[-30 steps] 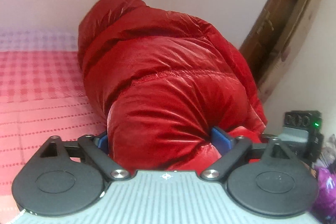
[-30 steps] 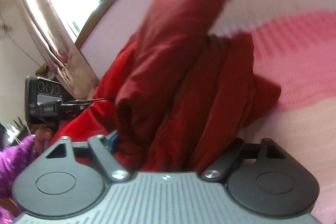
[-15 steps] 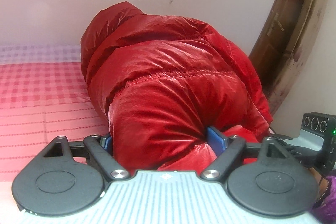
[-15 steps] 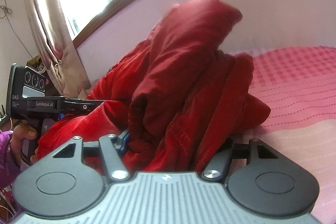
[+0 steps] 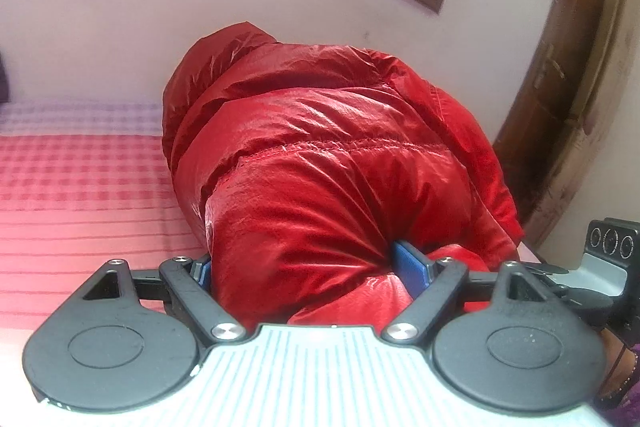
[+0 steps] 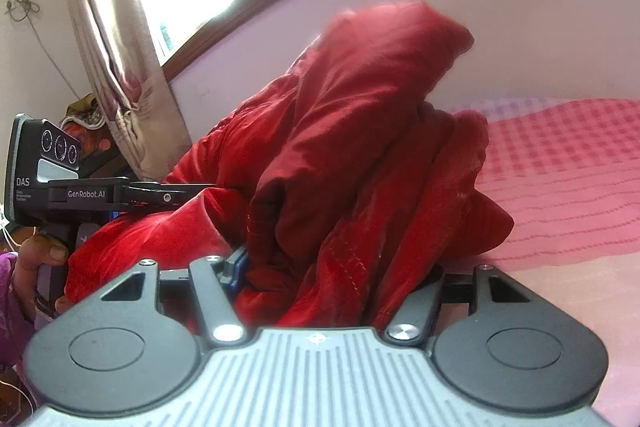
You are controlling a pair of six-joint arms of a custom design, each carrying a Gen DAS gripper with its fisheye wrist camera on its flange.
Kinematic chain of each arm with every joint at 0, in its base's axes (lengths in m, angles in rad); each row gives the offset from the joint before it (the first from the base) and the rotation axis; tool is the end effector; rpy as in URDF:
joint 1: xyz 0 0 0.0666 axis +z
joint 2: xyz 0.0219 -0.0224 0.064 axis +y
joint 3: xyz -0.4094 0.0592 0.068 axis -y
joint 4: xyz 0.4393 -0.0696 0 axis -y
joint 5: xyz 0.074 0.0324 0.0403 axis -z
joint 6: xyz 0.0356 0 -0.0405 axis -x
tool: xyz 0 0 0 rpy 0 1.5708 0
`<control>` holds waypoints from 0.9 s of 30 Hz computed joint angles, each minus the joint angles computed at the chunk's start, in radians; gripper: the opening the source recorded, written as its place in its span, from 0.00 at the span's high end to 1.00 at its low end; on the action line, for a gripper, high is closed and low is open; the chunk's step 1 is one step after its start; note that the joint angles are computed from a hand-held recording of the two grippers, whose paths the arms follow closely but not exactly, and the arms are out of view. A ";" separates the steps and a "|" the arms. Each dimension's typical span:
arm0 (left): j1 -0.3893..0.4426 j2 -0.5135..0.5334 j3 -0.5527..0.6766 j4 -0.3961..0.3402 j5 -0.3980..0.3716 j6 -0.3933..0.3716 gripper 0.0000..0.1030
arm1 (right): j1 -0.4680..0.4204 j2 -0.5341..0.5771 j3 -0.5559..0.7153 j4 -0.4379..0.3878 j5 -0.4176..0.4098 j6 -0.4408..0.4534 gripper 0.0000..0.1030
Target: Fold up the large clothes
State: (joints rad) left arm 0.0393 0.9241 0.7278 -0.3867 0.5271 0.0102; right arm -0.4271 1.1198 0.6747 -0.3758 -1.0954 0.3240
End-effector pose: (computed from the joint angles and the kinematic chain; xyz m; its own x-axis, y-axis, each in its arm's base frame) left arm 0.3481 -0.0046 0.3548 -0.5540 -0.0306 -0.8319 0.3800 0.8798 -0.2854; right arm 0.3429 -0.1217 0.2734 -0.5161 0.0748 -0.8532 -0.5552 0.7294 0.3998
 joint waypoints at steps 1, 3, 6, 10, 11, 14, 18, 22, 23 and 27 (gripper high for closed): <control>0.003 -0.005 -0.004 0.002 -0.005 0.004 0.20 | 0.010 -0.006 -0.001 -0.001 0.003 -0.003 0.40; 0.007 -0.015 -0.010 0.006 -0.020 0.017 0.20 | 0.028 -0.017 -0.004 0.001 0.006 -0.007 0.40; 0.006 -0.024 -0.018 0.024 -0.052 0.039 0.20 | 0.063 -0.033 -0.008 0.014 0.010 -0.026 0.40; -0.005 -0.036 -0.029 0.055 -0.106 0.072 0.20 | 0.154 -0.054 -0.017 0.102 0.049 -0.130 0.40; -0.010 -0.042 -0.032 0.062 -0.124 0.083 0.20 | 0.172 -0.054 -0.018 0.121 0.054 -0.152 0.40; -0.016 -0.042 -0.036 0.086 -0.166 0.105 0.20 | 0.229 -0.048 -0.012 0.165 0.070 -0.196 0.40; -0.012 -0.039 -0.047 0.119 -0.206 0.130 0.20 | 0.316 -0.037 0.000 0.222 0.106 -0.247 0.40; -0.009 -0.039 -0.052 0.140 -0.248 0.155 0.20 | 0.405 0.002 0.028 0.279 0.153 -0.290 0.40; -0.007 -0.039 -0.054 0.148 -0.260 0.164 0.20 | 0.427 0.013 0.037 0.293 0.165 -0.299 0.40; -0.003 -0.038 -0.053 0.170 -0.297 0.190 0.20 | 0.499 0.058 0.071 0.342 0.200 -0.328 0.40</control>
State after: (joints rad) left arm 0.0360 0.8864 0.6746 -0.2163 0.2298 0.1999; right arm 0.0721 1.1774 0.7461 -0.0336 -0.8958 -0.0041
